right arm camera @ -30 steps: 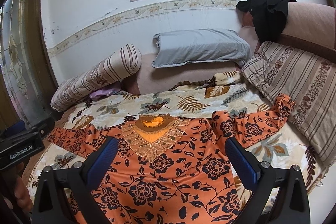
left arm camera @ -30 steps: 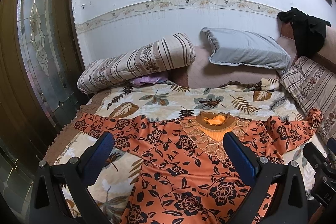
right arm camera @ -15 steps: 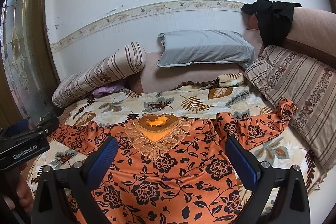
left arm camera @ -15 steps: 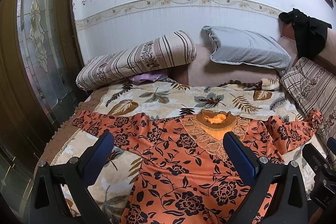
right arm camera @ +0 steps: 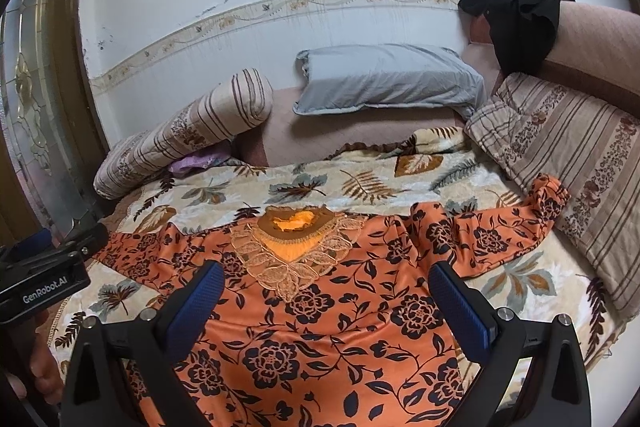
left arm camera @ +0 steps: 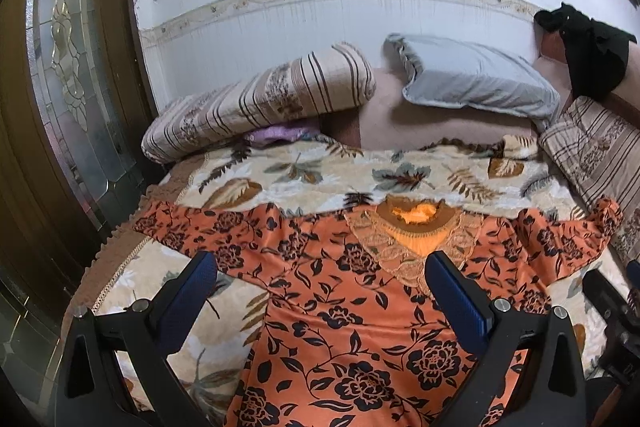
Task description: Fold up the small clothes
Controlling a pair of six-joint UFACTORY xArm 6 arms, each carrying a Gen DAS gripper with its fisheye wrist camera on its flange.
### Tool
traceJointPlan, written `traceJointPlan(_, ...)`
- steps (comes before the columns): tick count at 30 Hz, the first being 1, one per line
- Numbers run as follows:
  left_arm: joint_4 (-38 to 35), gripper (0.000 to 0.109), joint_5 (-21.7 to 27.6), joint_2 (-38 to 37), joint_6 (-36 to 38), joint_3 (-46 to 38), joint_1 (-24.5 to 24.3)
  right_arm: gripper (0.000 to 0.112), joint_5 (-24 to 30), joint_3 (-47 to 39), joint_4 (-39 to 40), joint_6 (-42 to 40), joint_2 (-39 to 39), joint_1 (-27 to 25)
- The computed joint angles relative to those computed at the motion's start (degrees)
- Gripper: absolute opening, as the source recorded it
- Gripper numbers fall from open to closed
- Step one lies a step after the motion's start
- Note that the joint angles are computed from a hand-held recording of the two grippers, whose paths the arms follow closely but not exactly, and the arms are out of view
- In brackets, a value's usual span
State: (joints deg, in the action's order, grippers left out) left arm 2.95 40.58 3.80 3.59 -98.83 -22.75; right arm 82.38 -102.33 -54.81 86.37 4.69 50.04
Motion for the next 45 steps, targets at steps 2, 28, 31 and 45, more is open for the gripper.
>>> traceJointPlan(2,-0.46,0.103,1.81,1.61,0.56,-0.71,0.02,0.103,-1.53,3.93,1.49,1.04,-2.28,-1.63)
traceJointPlan(28,5.22,0.103,19.63,24.85,-2.87,-14.71,-0.26,0.103,-34.89,61.59,22.11,1.52,-40.45,-56.11)
traceJointPlan(31,5.43,0.103,17.19,24.46,-3.53,-13.4,-0.35,0.103,-44.75,65.43,29.19,-2.04,-39.37,-65.01)
traceJointPlan(45,0.15,0.103,8.43,19.99,-2.88,-3.64,0.92,0.011,-64.06,65.33,19.98,6.51,-35.45,-71.01)
